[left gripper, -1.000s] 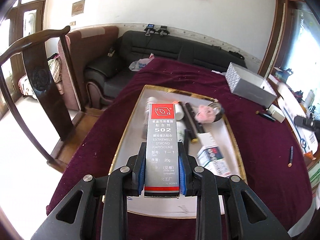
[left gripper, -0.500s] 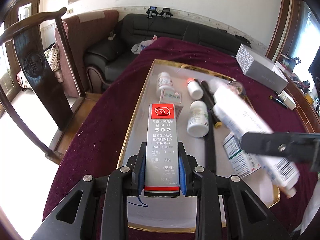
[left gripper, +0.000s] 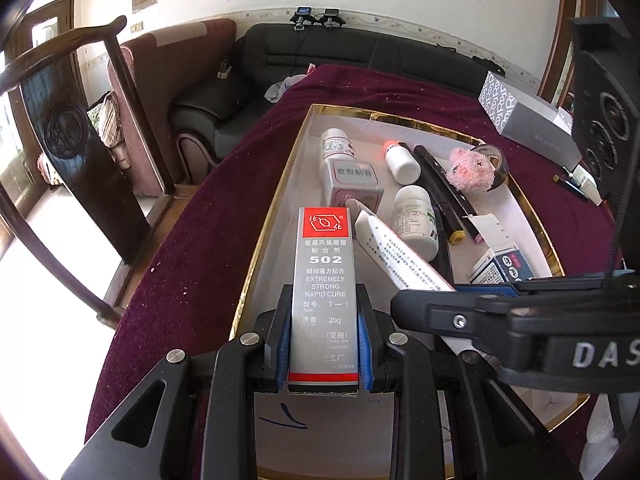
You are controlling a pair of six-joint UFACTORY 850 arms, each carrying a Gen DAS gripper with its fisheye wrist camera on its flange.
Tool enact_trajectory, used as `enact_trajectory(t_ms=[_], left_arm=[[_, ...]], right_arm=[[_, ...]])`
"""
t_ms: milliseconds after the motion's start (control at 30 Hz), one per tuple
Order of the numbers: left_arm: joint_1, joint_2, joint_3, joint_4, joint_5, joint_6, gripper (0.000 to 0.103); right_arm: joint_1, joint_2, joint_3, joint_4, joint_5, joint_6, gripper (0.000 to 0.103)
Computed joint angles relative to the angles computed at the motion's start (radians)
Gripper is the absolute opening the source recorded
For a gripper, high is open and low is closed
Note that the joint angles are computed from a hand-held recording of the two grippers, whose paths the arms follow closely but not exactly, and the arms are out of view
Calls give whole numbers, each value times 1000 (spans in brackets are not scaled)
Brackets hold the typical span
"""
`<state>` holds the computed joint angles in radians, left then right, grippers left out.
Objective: Organize objects
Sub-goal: 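Lower glue box and ointment box into the white box and open both tools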
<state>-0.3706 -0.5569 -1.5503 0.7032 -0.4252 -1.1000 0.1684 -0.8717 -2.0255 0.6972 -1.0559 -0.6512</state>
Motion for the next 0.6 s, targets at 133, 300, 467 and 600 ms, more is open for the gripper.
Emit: enact_trajectory(t_ms=[133, 300, 467, 600], left_arm=[[-5, -7, -9, 7, -7, 3, 23], [-11, -18, -24, 19, -23, -1, 23], [-12, -28, -36, 30, -39, -10, 23], [-12, -32, -42, 35, -46, -16, 23]], right_arm=[[-3, 5, 1, -23, 21, 16, 26], [-5, 16, 10, -52, 57, 34, 26], [-5, 26, 29, -41, 55, 29, 26], [-5, 26, 32, -13, 39, 17, 26]])
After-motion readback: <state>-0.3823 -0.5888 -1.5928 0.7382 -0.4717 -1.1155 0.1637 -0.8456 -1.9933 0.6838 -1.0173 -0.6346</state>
